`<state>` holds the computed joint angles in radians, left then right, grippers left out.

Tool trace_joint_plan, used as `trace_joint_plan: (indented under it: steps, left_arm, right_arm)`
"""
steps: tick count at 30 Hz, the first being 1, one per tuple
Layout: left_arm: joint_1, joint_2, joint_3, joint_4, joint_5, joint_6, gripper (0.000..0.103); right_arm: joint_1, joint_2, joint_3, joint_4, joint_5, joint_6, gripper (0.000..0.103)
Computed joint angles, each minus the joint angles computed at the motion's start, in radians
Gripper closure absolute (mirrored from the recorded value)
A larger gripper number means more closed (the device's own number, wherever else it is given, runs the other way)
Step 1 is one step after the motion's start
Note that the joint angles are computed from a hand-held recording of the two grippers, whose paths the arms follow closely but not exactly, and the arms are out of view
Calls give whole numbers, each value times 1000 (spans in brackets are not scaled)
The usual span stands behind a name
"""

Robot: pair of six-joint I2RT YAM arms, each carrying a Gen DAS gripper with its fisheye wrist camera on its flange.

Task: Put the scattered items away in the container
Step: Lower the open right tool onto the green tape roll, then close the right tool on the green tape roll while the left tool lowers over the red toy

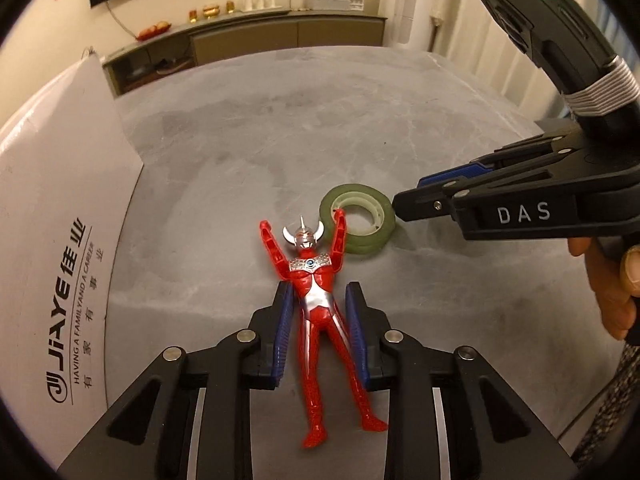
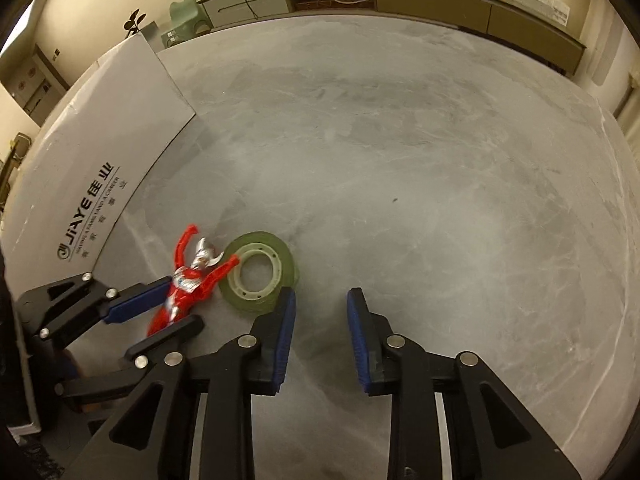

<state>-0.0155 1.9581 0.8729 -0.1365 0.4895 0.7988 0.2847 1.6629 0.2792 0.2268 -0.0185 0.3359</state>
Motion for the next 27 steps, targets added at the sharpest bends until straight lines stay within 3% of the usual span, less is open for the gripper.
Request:
trace_joint_plan:
  steps: [5, 8, 12, 14, 15, 17, 20, 22, 25, 27]
  left_arm:
    - [35, -14, 32, -85, 50, 27, 83]
    - [43, -22, 28, -100, 60, 41, 84]
    - [49, -8, 36, -93, 57, 39, 84]
    - [49, 5, 54, -117, 59, 45, 75]
    - [43, 15, 64, -137, 54, 51, 63]
    - [39, 6, 39, -111, 51, 62, 59]
    - [31, -12, -3, -56, 38, 76, 59]
    - [25, -22, -30, -6, 21, 74, 78]
    - [32, -17, -12, -18, 26, 68, 78]
    - [45, -16, 9, -40, 35, 58, 78]
  right_arm:
    - [-26, -33, 3, -6, -21, 22, 71]
    - [-1, -56, 7, -2, -26, 34, 58]
    - [67, 35, 65, -6, 11, 32, 55]
    - [84, 74, 79, 1, 26, 30, 55]
    - [78, 57, 72, -12, 21, 27, 55]
    - [71, 42, 66, -23, 19, 24, 55]
    - [77, 36, 63, -30, 37, 19, 59]
    - [118, 42, 72, -46, 93, 18, 73]
    - [188, 56, 91, -75, 194, 21, 86]
    - [199, 52, 94, -91, 231, 47, 86]
